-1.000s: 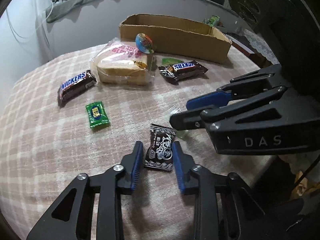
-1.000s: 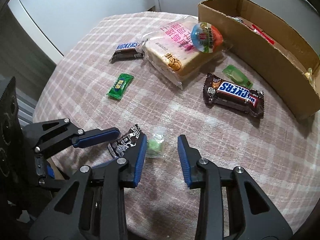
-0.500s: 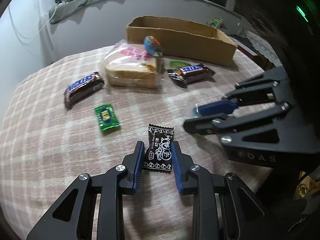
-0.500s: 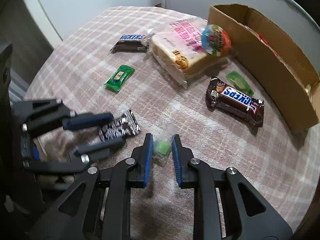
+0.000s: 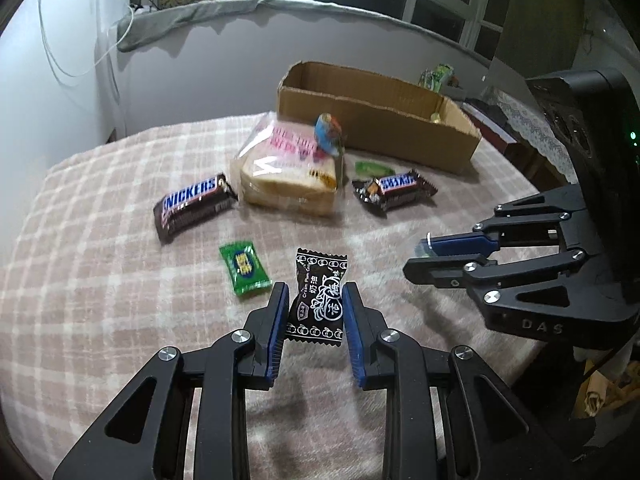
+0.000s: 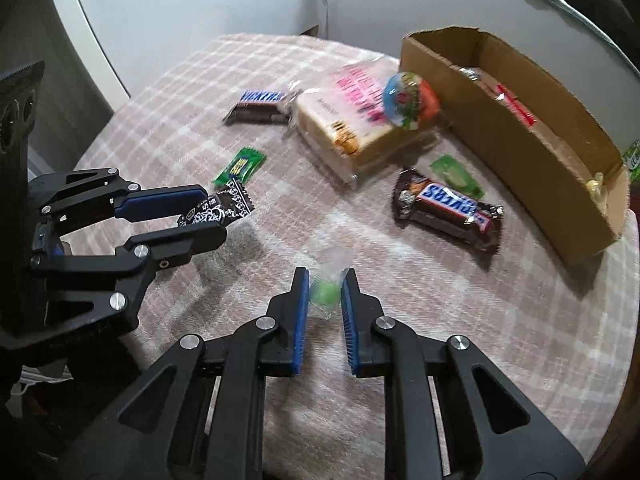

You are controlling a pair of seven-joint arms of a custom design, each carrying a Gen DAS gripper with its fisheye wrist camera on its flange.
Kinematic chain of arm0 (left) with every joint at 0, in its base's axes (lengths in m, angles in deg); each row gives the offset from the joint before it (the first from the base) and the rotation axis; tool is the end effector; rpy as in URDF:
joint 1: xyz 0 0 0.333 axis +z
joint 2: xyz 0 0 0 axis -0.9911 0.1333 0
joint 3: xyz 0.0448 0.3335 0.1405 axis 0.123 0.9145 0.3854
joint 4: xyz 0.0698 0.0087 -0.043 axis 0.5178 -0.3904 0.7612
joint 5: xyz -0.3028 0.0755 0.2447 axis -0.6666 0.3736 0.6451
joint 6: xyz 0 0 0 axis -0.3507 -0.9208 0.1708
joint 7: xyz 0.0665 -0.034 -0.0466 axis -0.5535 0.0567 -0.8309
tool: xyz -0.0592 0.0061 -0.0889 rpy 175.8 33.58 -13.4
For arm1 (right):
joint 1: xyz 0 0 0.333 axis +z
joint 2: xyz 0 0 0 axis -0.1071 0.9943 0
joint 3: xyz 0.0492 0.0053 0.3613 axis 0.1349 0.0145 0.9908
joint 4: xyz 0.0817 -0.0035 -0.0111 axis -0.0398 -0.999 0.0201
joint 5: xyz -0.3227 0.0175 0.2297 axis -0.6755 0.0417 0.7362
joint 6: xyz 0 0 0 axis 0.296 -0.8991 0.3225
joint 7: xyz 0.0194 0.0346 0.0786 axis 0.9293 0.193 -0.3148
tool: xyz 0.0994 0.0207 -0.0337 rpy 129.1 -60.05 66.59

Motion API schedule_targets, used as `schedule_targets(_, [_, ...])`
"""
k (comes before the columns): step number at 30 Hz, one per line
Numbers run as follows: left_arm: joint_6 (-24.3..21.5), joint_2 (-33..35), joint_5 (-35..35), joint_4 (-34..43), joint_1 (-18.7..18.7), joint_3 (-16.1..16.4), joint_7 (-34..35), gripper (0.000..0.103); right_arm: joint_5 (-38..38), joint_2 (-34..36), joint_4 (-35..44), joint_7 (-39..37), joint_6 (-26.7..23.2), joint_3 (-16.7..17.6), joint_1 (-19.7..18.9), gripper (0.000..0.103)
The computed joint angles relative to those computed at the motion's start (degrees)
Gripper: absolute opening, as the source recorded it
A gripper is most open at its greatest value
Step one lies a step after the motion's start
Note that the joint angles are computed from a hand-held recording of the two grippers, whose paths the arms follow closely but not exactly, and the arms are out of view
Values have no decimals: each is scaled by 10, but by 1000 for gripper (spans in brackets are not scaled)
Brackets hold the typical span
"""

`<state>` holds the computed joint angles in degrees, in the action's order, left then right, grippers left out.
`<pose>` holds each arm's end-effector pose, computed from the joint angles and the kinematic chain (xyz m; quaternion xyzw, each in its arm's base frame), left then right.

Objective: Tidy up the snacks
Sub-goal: 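Carry both held candies over the cardboard box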

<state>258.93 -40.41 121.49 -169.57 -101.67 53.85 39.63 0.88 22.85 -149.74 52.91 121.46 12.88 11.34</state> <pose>0.6116 -0.3004 0.3497 -0.6187 0.7023 -0.3050 0.1757 0.6832 0.2500 0.3517 -0.8761 0.4102 -0.0605 0.2460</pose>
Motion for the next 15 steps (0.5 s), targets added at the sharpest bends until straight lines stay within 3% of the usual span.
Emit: schedule_targets(15, [6,26,-55,65,30,-32,67,25,38,-22,4,-24,34,4,-29,16])
